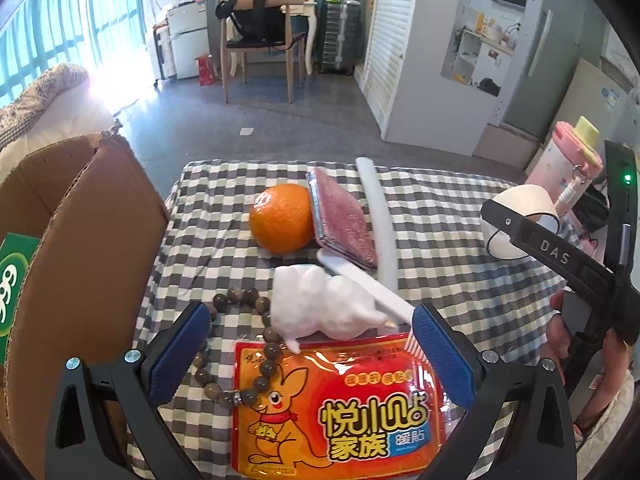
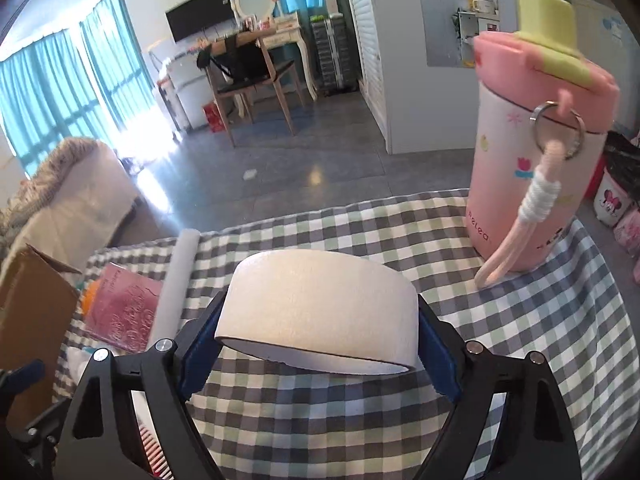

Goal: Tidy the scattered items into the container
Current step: 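Return both tools to the table and grasp the white tape roll with the right tool, then carry the white tape roll toward the cardboard box with the right tool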

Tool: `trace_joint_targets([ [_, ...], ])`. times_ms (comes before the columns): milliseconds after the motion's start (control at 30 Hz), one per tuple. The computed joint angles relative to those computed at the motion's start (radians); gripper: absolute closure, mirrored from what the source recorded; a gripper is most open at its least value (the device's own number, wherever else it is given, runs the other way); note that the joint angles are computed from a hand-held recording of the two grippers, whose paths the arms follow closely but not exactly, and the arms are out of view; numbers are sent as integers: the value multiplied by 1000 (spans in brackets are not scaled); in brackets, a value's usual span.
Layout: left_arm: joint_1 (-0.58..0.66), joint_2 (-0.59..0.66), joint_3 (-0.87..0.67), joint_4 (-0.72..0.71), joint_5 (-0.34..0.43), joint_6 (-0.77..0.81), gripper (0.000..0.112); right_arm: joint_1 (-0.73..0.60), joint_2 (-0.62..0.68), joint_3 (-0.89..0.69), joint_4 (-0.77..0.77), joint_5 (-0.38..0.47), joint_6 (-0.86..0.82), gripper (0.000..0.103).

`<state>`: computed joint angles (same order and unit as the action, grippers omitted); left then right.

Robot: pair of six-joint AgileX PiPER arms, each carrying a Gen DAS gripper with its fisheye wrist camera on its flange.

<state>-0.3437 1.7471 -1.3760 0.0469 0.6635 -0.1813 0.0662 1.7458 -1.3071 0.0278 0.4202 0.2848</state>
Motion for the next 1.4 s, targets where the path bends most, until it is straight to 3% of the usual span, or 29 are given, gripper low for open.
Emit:
trace_joint_targets([
  [233,0,76,-45,0,19,0,11,-26,-40,73,175,-32,-159,17],
  [300,0,97,-61,0,34,5,19,-26,-49,85,174,-39,-160,17],
  [367,13,105,-66,-64,36,67,40,-26,-55,93,174,-42,-162,17],
  [400,16,102,-69,-94,43,94,44,-34,-24,52,186,-31,-178,17],
  [667,-26,13,-15,44,29,33,45,3,-38,47,96,-29,-121,17],
  [800,-30,-78,29,99,1,15,45,34,-128,92,-40,-23,-12,17],
  [967,-9,-193,73,134,-35,2,46,80,-241,112,-20,13,-26,17],
  [1067,23,-251,87,137,-54,8,55,187,-281,84,-157,42,76,17],
  [1333,196,-341,128,-103,-55,273,53,452,-224,-61,-416,128,283,17],
  [1400,235,-349,150,-177,-46,355,32,492,-206,-83,-469,155,340,17],
])
